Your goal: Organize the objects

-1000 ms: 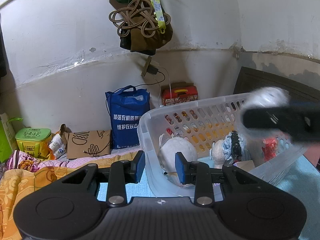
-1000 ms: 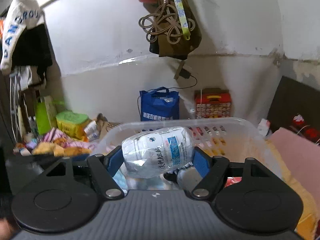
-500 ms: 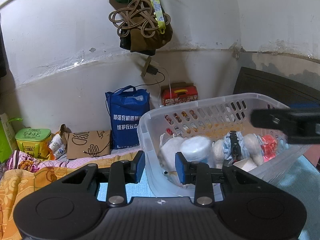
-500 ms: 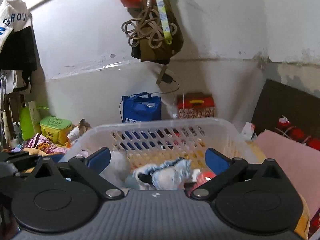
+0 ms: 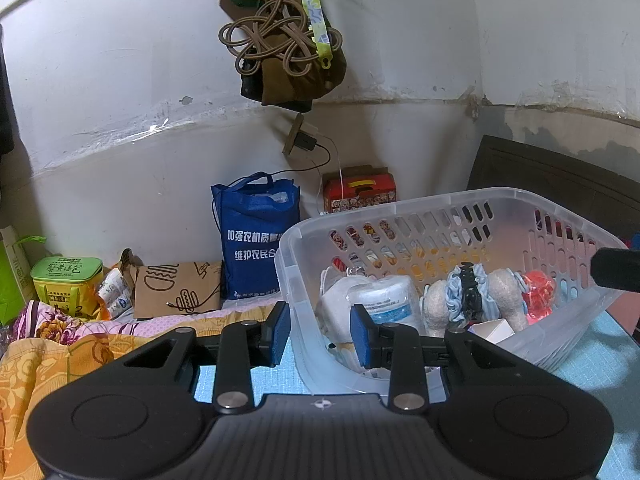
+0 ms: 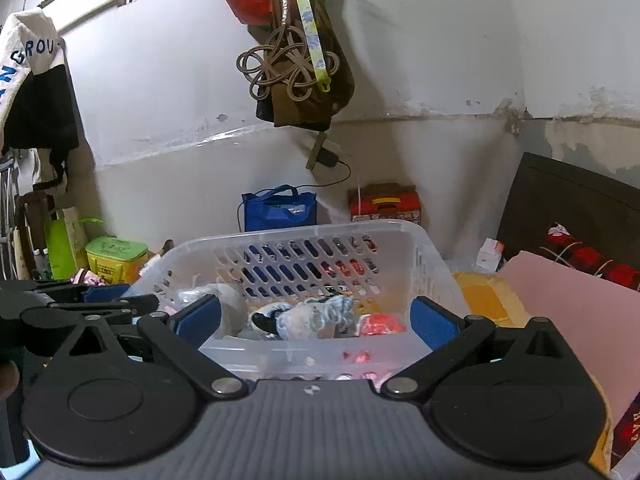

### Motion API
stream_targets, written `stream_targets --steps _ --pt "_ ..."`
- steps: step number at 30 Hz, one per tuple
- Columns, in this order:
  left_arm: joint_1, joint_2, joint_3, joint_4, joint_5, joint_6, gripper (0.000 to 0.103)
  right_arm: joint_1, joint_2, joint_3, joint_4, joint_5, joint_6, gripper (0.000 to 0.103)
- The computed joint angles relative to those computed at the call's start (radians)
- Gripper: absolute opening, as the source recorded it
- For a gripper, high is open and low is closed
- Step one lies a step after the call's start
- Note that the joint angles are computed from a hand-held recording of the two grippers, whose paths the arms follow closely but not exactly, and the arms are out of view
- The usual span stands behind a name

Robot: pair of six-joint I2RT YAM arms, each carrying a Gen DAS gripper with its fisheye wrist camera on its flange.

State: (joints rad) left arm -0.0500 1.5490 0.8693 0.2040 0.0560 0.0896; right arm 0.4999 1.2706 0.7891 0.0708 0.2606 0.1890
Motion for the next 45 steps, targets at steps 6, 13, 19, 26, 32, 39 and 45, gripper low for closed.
stream_targets --steps 6,13,19,26,32,39,45 --pt "0.000 -0.003 -0.002 0.000 0.000 -0.001 0.036 -0.033 -0.054 -0.048 -0.005 -0.060 0.024 0.103" --pt "0.014 -0.029 -0.033 0.031 0.026 0.026 0.039 -0.048 -0.139 -0.111 -0.026 -0.089 0.041 0.103" --pt "0.090 -0.239 -0.245 0.177 0.206 0.048 0.092 -0.045 -0.238 -0.174 -0.048 -0.084 0.033 0.103" --pt "0.155 -0.357 -0.299 0.015 0.370 0.094 0.103 0.038 -0.223 -0.185 -0.070 0.091 0.016 0.103" --pt "0.151 -0.342 -0.292 -0.073 0.305 0.110 0.103 0.089 -0.184 -0.182 -0.090 0.229 0.112 0.103" --pt "0.194 -0.341 -0.194 -0.298 0.406 0.143 0.103 0.158 -0.149 -0.087 -0.305 0.338 0.178 0.103" --pt "0.112 -0.333 -0.101 -0.381 0.335 0.111 0.103 0.133 -0.134 0.002 -0.368 0.235 0.212 0.103"
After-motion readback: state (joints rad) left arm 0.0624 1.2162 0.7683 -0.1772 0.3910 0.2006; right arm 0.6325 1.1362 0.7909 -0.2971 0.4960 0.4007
